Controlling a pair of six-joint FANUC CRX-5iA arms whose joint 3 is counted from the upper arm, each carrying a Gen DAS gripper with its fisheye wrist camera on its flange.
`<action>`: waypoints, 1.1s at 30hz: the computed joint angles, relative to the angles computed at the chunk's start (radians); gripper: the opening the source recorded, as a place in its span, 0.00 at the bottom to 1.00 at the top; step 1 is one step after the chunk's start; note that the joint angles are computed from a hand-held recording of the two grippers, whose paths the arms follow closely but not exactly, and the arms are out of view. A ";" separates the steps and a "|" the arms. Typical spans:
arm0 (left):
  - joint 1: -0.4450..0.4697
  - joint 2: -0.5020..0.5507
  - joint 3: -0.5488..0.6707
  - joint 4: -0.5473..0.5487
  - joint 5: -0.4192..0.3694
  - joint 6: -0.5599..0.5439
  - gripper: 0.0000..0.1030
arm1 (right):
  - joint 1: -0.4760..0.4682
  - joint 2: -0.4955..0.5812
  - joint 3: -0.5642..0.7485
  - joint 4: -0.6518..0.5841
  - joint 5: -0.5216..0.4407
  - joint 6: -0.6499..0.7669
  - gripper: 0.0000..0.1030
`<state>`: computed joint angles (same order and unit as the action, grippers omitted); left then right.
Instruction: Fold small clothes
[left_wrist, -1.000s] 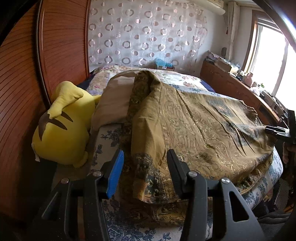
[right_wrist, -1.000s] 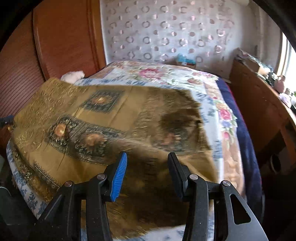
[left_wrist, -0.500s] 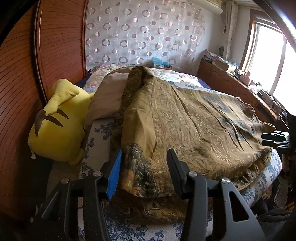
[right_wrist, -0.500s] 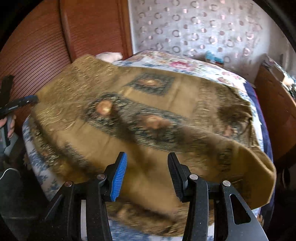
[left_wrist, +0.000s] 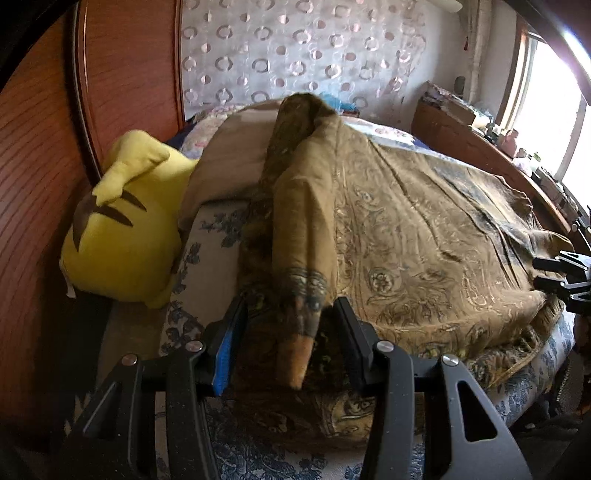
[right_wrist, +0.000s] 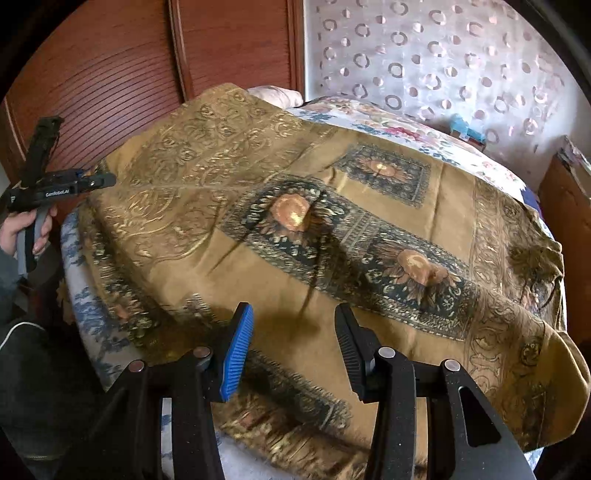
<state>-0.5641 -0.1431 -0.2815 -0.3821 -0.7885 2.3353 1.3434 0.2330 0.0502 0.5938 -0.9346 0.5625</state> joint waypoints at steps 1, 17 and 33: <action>0.000 0.003 0.001 0.000 -0.002 -0.001 0.48 | -0.005 0.006 -0.004 0.013 0.002 -0.010 0.46; -0.066 0.058 0.069 -0.113 -0.078 0.063 0.62 | -0.030 0.033 -0.045 0.073 0.076 -0.053 0.57; -0.026 0.025 0.022 -0.074 -0.010 0.037 0.59 | -0.030 0.014 -0.059 0.066 0.082 -0.040 0.60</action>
